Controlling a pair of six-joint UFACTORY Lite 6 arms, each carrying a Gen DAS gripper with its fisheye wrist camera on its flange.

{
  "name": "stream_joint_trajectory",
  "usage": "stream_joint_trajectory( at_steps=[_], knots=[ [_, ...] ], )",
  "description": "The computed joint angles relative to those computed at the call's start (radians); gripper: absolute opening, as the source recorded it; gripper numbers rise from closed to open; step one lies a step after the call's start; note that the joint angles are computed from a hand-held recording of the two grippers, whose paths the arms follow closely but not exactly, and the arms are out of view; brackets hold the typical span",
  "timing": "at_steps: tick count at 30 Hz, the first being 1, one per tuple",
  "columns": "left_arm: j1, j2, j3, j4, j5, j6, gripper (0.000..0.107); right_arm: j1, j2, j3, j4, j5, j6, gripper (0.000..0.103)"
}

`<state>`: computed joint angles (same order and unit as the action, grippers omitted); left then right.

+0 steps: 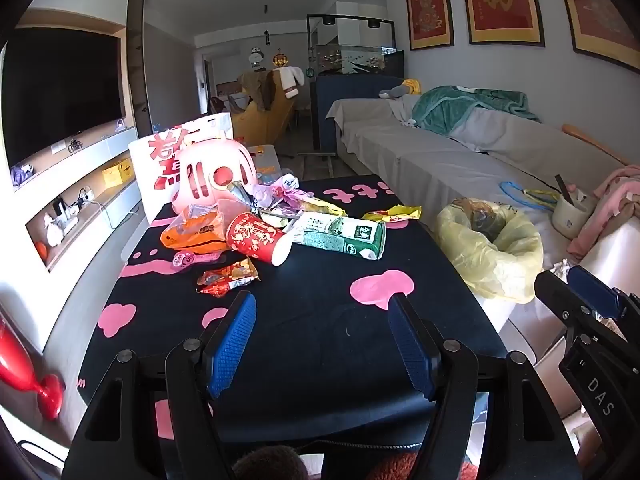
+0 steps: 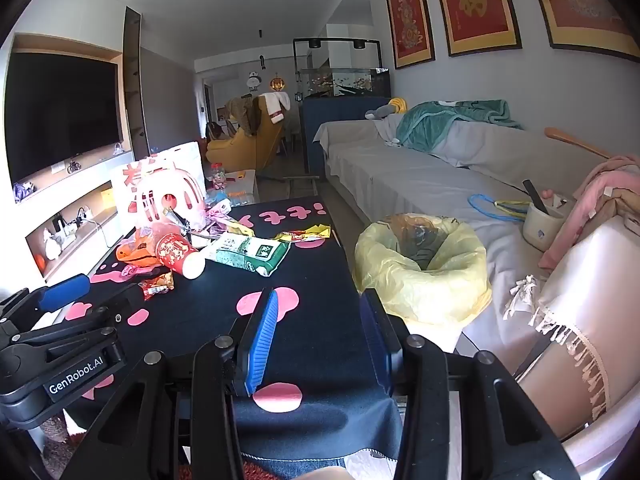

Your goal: Collect trash

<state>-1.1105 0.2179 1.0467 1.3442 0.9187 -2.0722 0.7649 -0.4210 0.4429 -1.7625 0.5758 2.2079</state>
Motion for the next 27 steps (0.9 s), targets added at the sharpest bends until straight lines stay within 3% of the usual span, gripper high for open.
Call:
stream_joint_trajectory(
  at_steps=[27],
  knots=[
    [0.003, -0.029, -0.003, -0.024, 0.012, 0.034, 0.069, -0.009, -0.014, -0.001, 0.001, -0.003, -0.017, 0.041]
  ],
)
